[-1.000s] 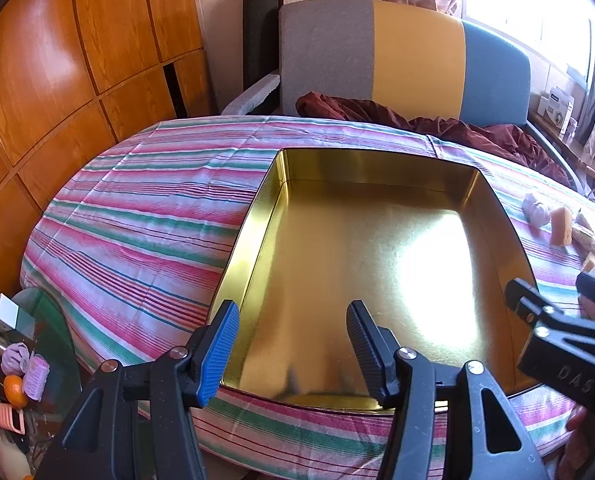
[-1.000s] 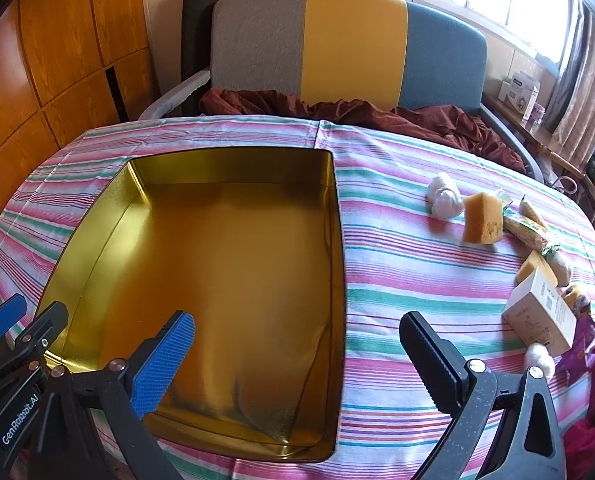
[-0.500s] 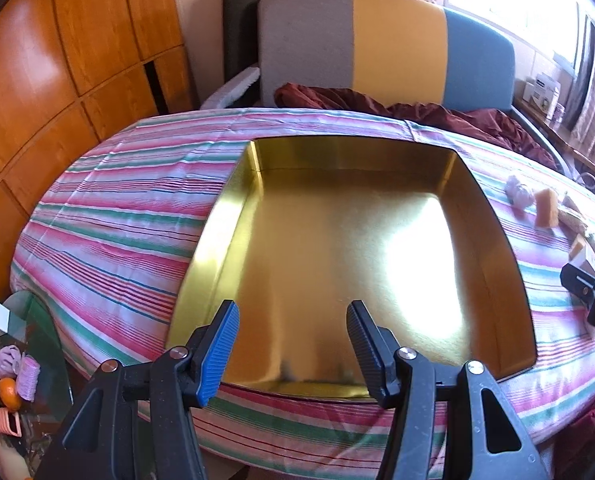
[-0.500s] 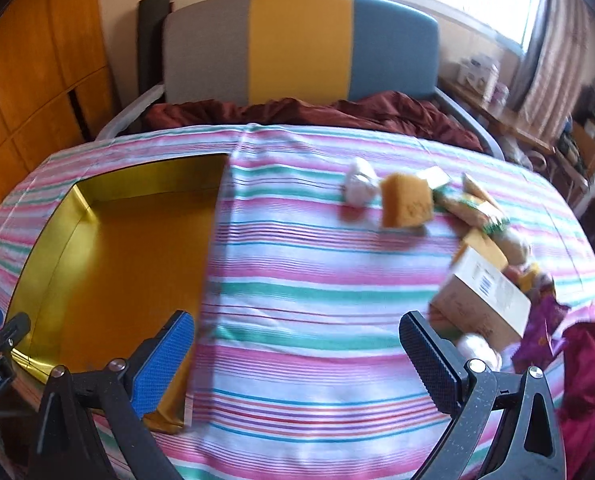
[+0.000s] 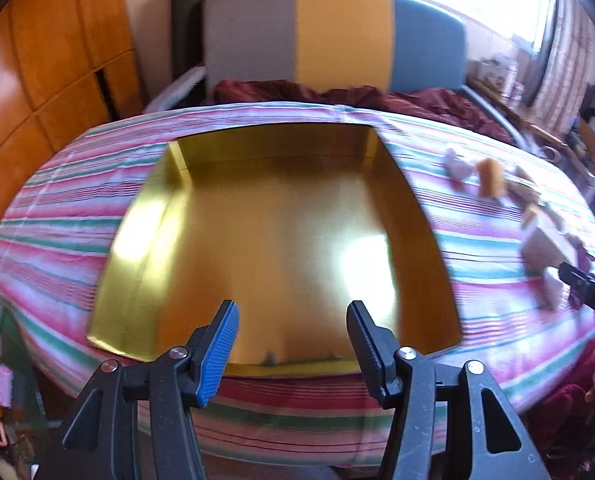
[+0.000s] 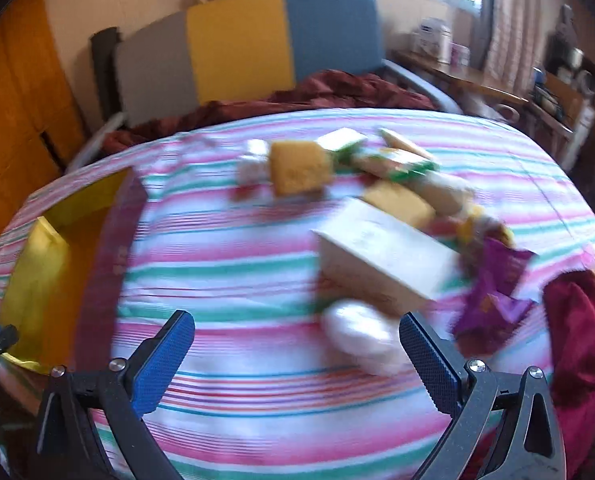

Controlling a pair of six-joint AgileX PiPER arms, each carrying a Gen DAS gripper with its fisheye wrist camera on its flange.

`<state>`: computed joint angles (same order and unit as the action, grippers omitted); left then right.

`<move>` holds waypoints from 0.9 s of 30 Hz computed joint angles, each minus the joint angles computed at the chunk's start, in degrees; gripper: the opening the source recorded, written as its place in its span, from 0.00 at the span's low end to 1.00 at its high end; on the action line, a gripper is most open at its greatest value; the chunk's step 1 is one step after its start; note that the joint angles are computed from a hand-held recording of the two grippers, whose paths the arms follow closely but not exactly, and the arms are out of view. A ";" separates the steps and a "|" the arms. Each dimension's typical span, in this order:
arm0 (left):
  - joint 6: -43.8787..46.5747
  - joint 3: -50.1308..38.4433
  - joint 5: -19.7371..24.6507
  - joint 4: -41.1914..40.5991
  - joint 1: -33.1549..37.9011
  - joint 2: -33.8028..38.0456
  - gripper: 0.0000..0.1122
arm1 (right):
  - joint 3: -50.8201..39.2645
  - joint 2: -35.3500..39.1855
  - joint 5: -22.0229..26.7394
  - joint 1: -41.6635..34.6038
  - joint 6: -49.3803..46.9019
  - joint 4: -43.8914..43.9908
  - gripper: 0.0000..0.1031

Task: Organize objects
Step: 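Grasp the white wrapped ball with the left tool while the right tool grasps the white box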

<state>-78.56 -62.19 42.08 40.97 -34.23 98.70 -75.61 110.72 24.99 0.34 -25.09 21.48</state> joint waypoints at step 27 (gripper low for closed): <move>41.75 -24.69 -10.68 -32.87 -6.01 17.52 0.52 | -42.82 24.93 30.69 -10.20 -23.07 5.12 0.78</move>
